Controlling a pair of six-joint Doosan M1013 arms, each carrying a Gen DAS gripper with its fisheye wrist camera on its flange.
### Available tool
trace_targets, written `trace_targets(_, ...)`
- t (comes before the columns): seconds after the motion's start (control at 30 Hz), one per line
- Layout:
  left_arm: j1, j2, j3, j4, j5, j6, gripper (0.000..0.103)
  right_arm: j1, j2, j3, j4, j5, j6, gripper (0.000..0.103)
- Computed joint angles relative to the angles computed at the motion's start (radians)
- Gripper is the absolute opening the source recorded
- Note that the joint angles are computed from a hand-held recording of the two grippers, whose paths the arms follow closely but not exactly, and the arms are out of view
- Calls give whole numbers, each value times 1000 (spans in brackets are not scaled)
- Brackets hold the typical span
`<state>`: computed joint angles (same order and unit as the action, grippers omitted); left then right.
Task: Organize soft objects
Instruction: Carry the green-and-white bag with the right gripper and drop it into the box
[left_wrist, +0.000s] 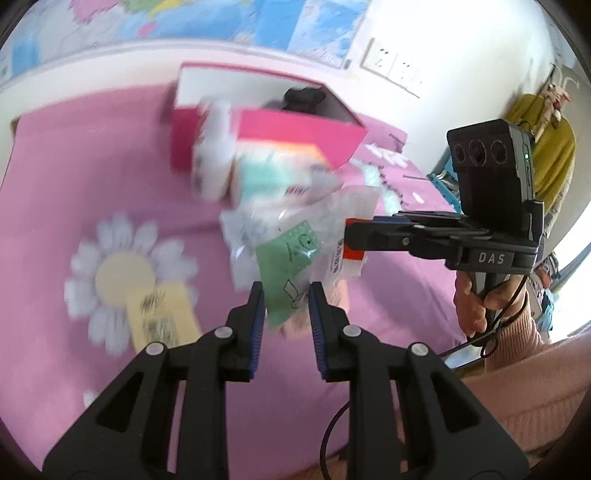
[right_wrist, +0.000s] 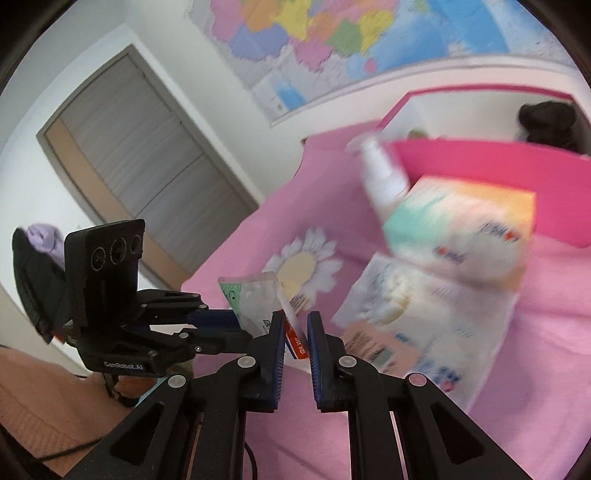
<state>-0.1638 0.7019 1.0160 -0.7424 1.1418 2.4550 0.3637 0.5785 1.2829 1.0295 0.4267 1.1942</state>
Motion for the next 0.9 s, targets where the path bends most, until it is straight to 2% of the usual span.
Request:
trace_targets(0.47, -49, 97, -226, -10, 59, -30, 26, -37, -43, 27, -204, -149, 230, 12)
trace_targets(0.6, -62, 105, -248, 12, 42, -27, 26, -45, -45, 29, -233, -168, 262, 12)
trace_targets(0.9, -84, 153, -351, 38, 59, -60, 26, -62, -53, 38, -290, -191, 333, 12)
